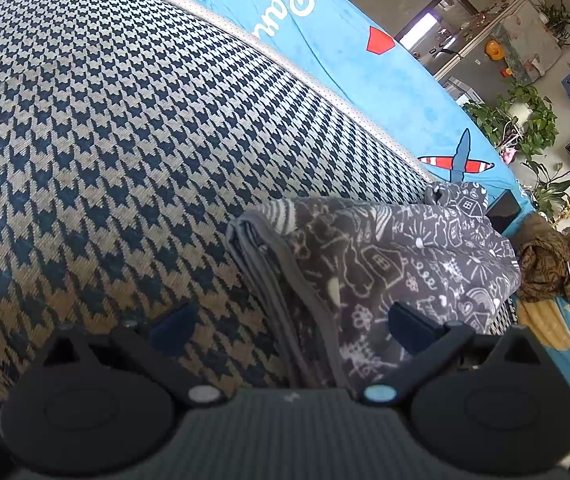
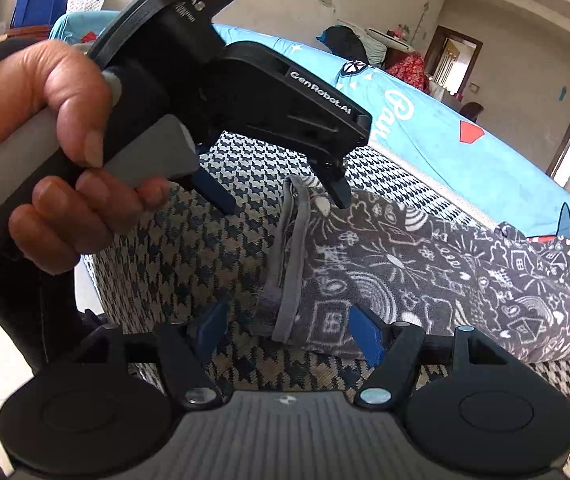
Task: Fold clothes
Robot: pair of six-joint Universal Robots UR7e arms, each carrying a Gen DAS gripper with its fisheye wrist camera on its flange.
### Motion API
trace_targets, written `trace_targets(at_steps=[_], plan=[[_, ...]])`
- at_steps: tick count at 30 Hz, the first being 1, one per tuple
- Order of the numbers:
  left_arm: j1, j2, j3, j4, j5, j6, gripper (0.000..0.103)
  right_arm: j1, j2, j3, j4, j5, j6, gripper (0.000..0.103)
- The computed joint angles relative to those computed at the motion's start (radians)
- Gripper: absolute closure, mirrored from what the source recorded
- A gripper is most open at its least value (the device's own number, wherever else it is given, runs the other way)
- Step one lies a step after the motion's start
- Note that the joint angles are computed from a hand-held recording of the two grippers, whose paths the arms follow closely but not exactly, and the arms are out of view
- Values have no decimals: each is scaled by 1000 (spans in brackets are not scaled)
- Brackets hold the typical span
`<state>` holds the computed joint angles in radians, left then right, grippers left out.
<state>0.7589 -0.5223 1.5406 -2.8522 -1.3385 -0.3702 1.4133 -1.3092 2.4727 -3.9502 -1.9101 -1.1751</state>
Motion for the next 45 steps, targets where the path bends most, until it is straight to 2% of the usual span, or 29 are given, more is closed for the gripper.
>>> trace_targets(at_steps=[6,9,11,14,20,25,29,31,33,36,38,45], plan=[[16,-2,-9,13,-62,-34,0,10,154,-41,-225,-57,-214,40],[28,-2,-18,27,-108,-54,0,4,161,-47,-230,-43,-226,44],[35,2,-27,34,-139,-68,0,5,143,-47,-206,-31,-182,52],[44,13,-44,43,-189,-90,0,6,75,-49,-121,-3,-14,61],[53,70,-121,93,-285,-122,0,-22,-71,-56,47,79,313,66],[54,134,-212,141,-331,-155,0,-60,-173,-63,184,154,487,66],[63,183,-284,152,-385,-187,0,-79,-224,-70,255,195,563,66],[60,196,-312,167,-383,-180,3,-82,-217,-62,239,202,532,66],[54,199,-328,185,-359,-161,9,-70,-209,-56,227,187,462,65],[53,197,-333,198,-348,-154,12,-61,-181,-42,190,174,352,55],[55,195,-333,203,-347,-154,13,-57,-155,-31,142,155,276,44],[61,193,-353,244,-355,-152,14,-54,-78,-8,3,126,75,31]])
